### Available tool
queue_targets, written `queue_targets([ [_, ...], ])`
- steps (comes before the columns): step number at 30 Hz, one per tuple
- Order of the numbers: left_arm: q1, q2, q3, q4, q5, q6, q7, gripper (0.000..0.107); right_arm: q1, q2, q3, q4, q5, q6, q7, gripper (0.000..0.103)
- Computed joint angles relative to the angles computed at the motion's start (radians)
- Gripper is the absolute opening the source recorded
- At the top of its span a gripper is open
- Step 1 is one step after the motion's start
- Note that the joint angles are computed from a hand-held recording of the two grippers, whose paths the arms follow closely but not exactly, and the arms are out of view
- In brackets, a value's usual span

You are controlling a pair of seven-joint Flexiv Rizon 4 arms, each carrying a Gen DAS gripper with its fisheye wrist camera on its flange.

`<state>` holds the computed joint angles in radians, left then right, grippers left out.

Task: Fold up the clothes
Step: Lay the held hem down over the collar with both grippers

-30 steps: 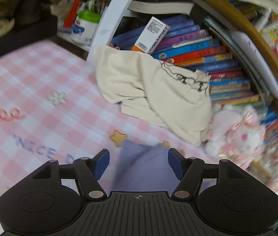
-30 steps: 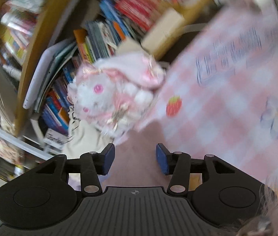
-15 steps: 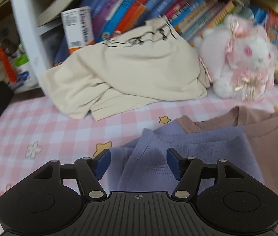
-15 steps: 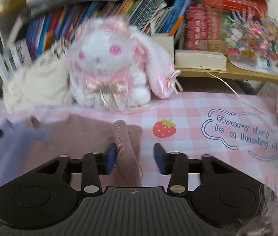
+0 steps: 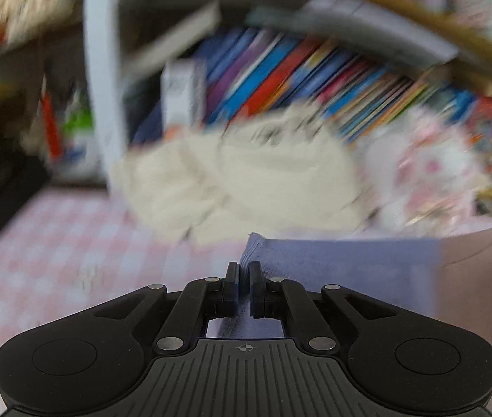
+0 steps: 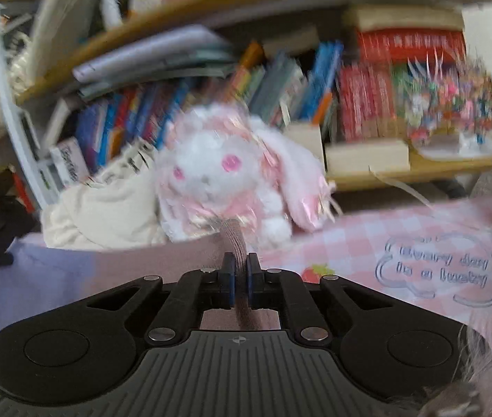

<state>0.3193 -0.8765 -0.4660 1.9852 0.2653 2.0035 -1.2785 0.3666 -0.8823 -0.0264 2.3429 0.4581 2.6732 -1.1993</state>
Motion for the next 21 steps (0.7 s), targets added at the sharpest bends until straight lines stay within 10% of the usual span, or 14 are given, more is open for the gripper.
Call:
queue_targets([
  [7,-0.114,-0.029,0.107,-0.064,-0.131,-0.062,0.017,0.014,-0.112,0.002,0.036,-0.01,-0.123,-0.134,0.105,0.011],
  [12,-0.07,-0.008,0.083,-0.02,-0.137,-0.032,-0.018,0.059,-0.2,0.012,0.084,0.038,-0.213,-0.094,0.226,0.027],
  [16,-0.008,-0.029,0.027,-0.022,-0.133,-0.097,-0.035,0.056,-0.265,-0.011,0.115,0.05,-0.304,-0.056,0.329,0.023],
  [21,0.166,-0.114,-0.169,-0.007,-0.097,-0.173,-0.011,0.024,-0.255,-0.017,0.102,0.062,-0.328,-0.04,0.385,0.018],
])
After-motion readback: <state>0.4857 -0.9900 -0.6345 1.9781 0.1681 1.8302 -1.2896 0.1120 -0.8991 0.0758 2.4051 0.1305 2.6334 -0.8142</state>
